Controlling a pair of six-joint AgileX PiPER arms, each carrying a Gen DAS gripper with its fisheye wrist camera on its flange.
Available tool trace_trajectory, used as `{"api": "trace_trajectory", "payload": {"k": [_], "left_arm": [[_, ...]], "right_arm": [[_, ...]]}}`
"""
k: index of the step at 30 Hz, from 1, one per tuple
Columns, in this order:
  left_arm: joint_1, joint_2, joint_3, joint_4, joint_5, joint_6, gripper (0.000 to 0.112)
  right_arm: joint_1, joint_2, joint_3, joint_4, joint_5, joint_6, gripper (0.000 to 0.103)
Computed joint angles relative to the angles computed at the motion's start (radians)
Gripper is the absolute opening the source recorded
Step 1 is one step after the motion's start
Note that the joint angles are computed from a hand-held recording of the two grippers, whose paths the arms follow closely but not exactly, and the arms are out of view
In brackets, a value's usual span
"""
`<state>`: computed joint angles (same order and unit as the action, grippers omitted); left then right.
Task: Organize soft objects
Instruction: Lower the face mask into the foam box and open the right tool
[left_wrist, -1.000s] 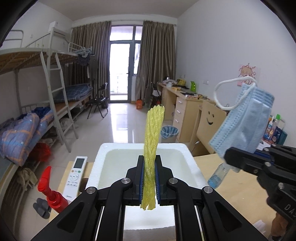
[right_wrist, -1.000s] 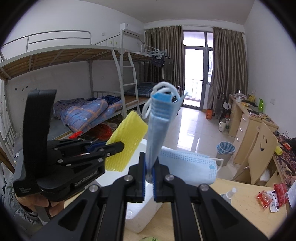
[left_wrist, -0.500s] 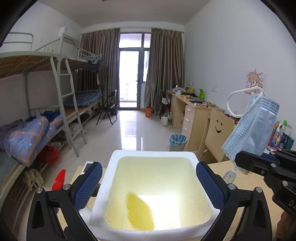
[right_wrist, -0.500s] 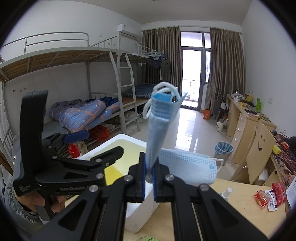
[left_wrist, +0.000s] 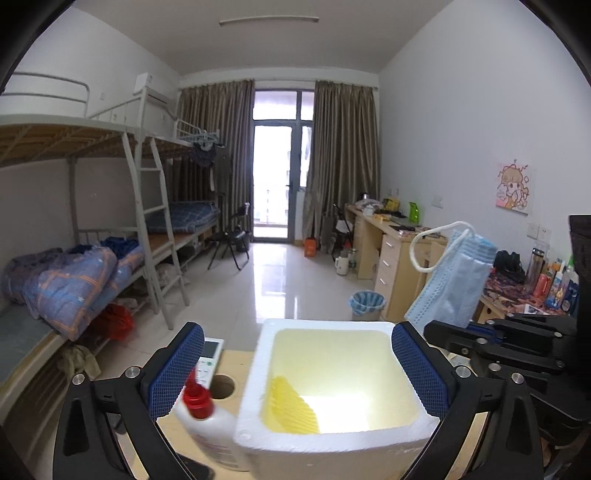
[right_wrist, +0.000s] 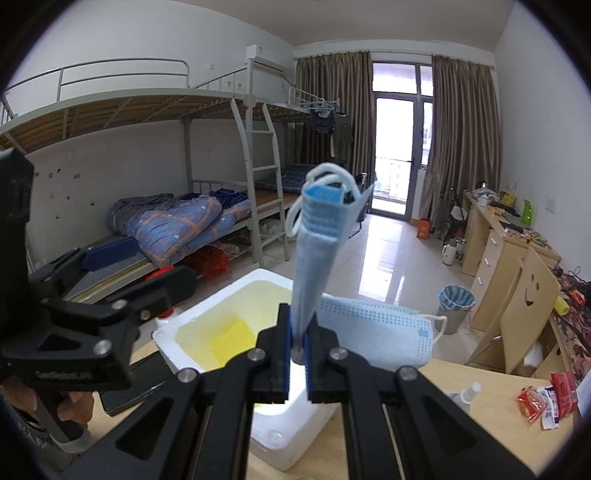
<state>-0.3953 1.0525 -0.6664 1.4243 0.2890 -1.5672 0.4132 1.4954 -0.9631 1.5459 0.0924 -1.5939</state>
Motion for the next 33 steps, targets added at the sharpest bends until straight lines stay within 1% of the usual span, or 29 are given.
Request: {"api": "trace_trajectory", "payload": {"k": [5,8,13,15,16,18,21,23,24,25,26,27,28,30,33], "left_arm": [[0.004,-0.033,0.022,-0.012,0.04,0.027,0.102],[0.018,-0.042,0.036,0.003,0.046,0.017,0.102],[0.061,-0.053,0.046,-0.006,0.029,0.027,0.102],[0.062,-0.059,0.054,0.004,0.029,0.016,0.102],[0.066,-0.061,0.056,0.006,0.024,0.015,0.102],[0.07,-0.062,0.055,-0.004,0.021,0.026,0.102],[0.081,-0.064,0.057,-0.006,0.009,0.03,0.102],[0.081,-0.064,0.057,-0.018,0.006,0.042,0.102],[0.09,-0.062,0.056,-0.024,-0.003,0.051,0.102],[0.089,-0.063,0.057,-0.025,-0.001,0.05,0.102],[0.082,-0.065,0.058,-0.029,0.004,0.052,0.102],[0.089,-0.066,0.056,-0.051,-0.004,0.076,0.102],[0.092,-0.067,0.056,-0.053,-0.004,0.079,0.102],[0.075,-0.071,0.061,-0.043,0.012,0.059,0.102],[0.063,-0.072,0.061,-0.059,0.022,0.066,0.102]], "right_arm": [[0.012,0.04,-0.033,-0.079,0.025,0.072,0.008],[0.01,0.06,-0.052,-0.12,0.056,0.113,0.008],[0.014,0.101,-0.091,-0.17,0.085,0.153,0.008],[0.008,0.115,-0.099,-0.158,0.104,0.139,0.008],[0.005,0.132,-0.115,-0.205,0.113,0.186,0.008],[-0.006,0.148,-0.126,-0.235,0.133,0.22,0.008],[-0.01,0.171,-0.148,-0.299,0.138,0.288,0.009],[-0.006,0.186,-0.167,-0.396,0.139,0.383,0.011],[-0.006,0.188,-0.17,-0.43,0.137,0.414,0.017],[-0.004,0.191,-0.171,-0.455,0.131,0.44,0.029],[0.0,0.194,-0.175,-0.485,0.131,0.469,0.037],[0.006,0.194,-0.174,-0.513,0.128,0.496,0.054],[0.009,0.19,-0.166,-0.506,0.12,0.488,0.067],[0.017,0.173,-0.143,-0.431,0.091,0.416,0.075],[0.02,0.156,-0.131,-0.392,0.088,0.372,0.075]]}}
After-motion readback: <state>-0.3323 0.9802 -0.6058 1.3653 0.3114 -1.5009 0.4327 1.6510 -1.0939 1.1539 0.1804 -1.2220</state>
